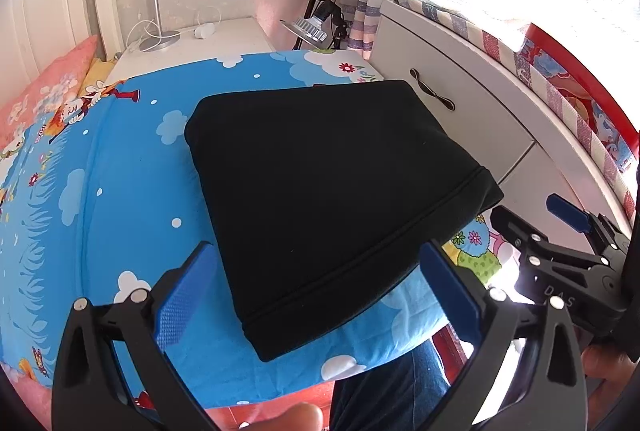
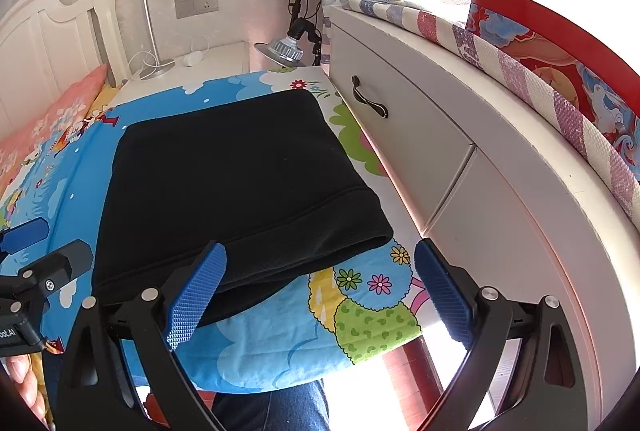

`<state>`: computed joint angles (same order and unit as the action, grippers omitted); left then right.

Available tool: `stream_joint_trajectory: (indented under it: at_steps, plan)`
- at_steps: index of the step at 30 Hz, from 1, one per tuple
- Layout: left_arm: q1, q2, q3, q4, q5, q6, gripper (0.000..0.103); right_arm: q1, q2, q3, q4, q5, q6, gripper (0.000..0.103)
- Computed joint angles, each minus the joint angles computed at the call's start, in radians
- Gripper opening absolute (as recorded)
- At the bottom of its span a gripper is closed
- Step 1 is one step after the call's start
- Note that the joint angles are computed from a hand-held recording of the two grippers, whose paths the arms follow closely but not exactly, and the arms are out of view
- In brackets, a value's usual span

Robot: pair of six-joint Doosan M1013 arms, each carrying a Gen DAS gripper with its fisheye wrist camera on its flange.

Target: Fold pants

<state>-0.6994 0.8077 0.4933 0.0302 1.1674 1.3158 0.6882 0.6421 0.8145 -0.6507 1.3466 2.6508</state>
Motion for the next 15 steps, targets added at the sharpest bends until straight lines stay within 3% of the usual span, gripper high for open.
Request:
stream_joint_trajectory:
  at_steps: [15]
  plan:
    - [-0.001,0.008,-0.02,0.007,0.009,0.0,0.101,-0.001,0.0,0.0,0.001,-0.001,-0.001,0.092]
